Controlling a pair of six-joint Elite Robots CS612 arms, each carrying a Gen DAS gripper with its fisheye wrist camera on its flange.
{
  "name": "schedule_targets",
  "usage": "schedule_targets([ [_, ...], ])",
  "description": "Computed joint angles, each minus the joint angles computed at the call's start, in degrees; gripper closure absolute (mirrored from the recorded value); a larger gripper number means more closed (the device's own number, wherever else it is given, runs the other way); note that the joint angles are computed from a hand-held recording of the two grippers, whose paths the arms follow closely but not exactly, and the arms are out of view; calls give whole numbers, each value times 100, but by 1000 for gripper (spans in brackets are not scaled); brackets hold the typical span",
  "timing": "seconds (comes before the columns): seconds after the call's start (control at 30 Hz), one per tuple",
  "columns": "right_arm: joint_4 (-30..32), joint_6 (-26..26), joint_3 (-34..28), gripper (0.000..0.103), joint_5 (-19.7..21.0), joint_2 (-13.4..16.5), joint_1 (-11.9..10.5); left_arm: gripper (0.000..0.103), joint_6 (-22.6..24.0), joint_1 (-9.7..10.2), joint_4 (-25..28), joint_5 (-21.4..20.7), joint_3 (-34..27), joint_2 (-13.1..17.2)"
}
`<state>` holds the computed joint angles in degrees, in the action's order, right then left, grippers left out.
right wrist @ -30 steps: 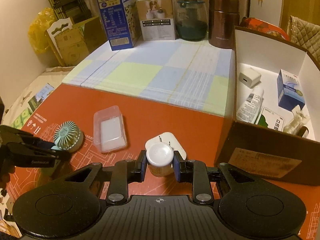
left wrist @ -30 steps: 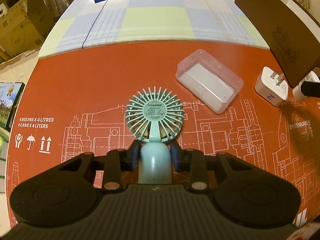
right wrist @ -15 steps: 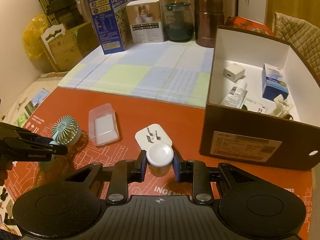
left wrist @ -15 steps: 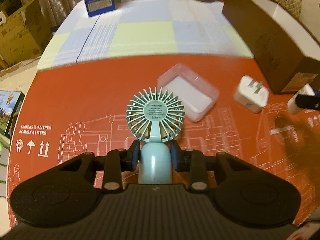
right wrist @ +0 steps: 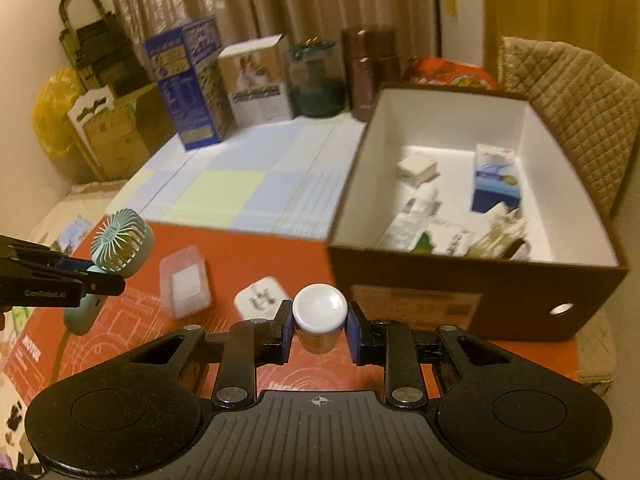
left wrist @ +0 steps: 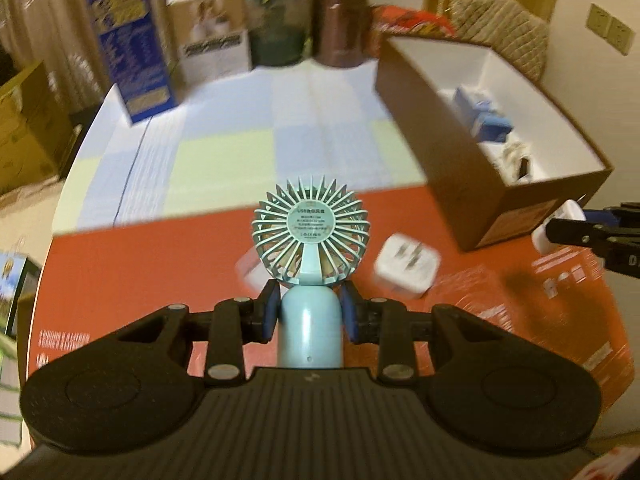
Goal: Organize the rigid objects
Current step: 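Lift the fan and white bottle and carry both over the shoebox, then lower the fan and white bottle into the shoebox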
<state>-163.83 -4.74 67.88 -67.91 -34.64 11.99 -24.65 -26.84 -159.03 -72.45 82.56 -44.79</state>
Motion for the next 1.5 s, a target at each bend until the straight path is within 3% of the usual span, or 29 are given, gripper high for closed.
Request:
schedule_targets([
  [0.3, -71, 218, -336, 79, 104, 82, -225, 75, 696, -108, 104, -322, -1098, 457],
  [0.63, 171, 319, -1135, 79, 176, 447, -415, 75, 885, -148, 564, -655, -2676, 1194],
  [1.2, 1241, 325, -2900, 79, 345, 1409, -521, 75, 489, -68, 2232, -830, -5237, 2581],
  [1.5, 2114, 170, -4023, 79, 368, 2014, -508, 75, 460, -12, 3389, -839, -6893, 3452],
])
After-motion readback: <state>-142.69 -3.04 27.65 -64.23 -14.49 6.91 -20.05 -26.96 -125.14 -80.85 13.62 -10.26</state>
